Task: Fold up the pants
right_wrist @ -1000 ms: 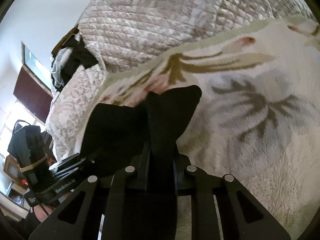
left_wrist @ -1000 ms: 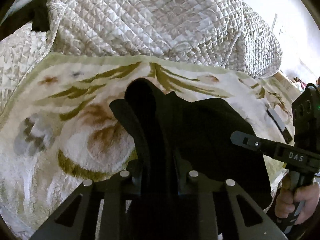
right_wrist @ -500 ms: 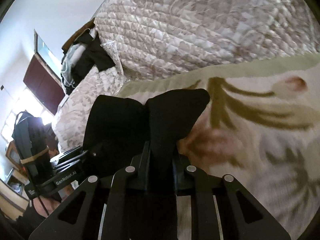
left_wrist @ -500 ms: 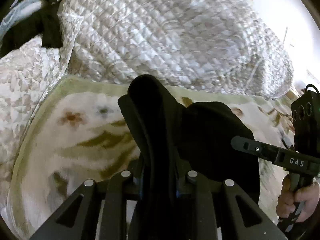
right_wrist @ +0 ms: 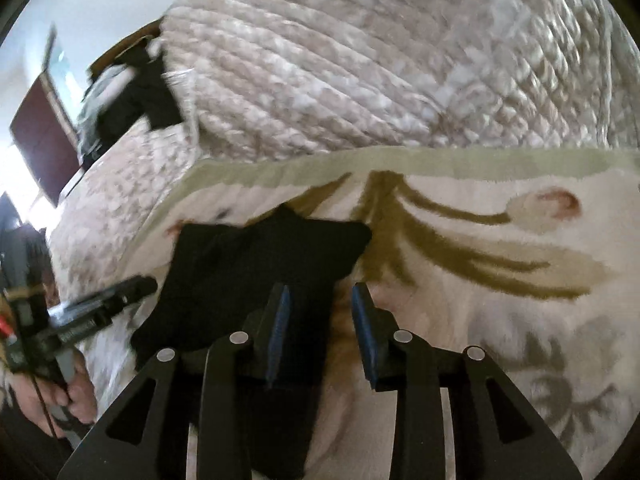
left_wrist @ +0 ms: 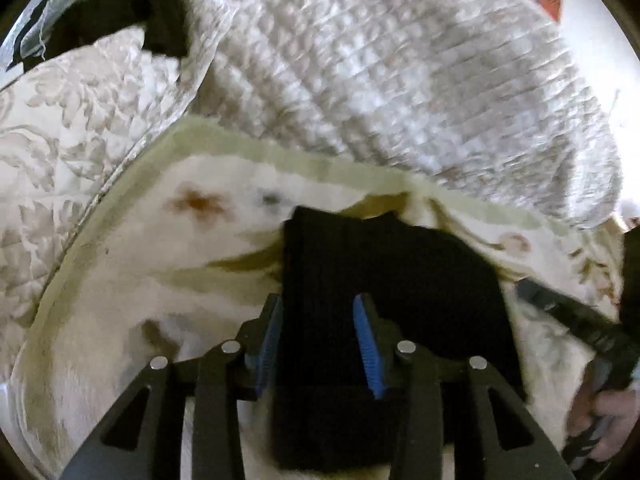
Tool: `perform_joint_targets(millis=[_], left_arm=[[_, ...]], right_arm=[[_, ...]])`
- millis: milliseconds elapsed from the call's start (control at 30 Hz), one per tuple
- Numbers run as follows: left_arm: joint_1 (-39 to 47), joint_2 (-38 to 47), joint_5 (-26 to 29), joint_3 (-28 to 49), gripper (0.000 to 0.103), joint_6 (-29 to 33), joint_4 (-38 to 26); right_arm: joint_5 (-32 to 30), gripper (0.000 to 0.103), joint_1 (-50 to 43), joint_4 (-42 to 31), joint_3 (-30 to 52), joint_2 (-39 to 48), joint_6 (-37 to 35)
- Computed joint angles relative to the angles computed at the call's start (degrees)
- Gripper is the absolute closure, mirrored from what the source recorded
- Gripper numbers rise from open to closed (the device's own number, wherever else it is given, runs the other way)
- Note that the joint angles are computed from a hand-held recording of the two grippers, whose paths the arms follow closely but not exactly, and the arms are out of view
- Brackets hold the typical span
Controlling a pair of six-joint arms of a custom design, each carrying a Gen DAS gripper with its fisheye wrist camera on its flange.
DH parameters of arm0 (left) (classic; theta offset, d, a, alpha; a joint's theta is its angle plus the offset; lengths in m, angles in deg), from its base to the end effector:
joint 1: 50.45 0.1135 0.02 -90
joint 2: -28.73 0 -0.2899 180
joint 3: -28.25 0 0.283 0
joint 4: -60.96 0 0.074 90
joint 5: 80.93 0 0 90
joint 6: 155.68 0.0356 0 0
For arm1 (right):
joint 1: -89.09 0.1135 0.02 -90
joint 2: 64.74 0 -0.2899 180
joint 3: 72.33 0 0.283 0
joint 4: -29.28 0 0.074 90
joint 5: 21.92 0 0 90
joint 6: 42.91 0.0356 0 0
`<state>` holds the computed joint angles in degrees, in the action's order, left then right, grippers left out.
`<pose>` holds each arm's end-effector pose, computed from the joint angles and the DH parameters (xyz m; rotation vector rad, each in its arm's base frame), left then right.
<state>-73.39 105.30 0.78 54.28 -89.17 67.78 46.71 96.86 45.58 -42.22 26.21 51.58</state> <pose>0.1967 -0.0777 0.1015 -0.0835 2.3345 -0.2378 0.2351 0.0452 0.0811 -0.2516 2.3310 0.5430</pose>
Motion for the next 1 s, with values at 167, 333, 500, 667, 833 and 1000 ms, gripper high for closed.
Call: perform_joint_targets(millis=[167, 333, 500, 667, 833, 1000], left_arm=[[-9.8, 3.3, -4.5, -2.2, 0.063, -1.9, 3.3], [-13.8, 13.4, -10.7, -0.4, 0.064, -0.5, 7.2], [-13.2, 9.7, -9.4, -2.5, 0.064, -2.5, 6.8], [-17.2, 0.6, -11.9, -4.6, 0.064, -6.9, -1.0], [-25.8, -15.3, -16.7, -6.7, 0.064, -17.2, -15.7], [-36.7, -30.1, -25.0, -5.1, 0.064, -26.7, -34.1]], right_arm=[[8.8, 0.070, 10.1, 5.4, -5.8, 0.6, -1.5], [11.3, 0.070, 11.3, 10.7, -6.4, 6.3, -1.1], [12.4, 0.070, 12.3, 3.6, -8.0, -2.2, -0.3], [16.0, 0.070, 14.6, -9.0, -10.0, -15.3, 2.1], [24.4, 0.070, 21.7, -33.0, -10.4, -40.9, 6.3], [36.0, 0.070, 33.5, -52.0, -7.2, -56.8, 12.0]])
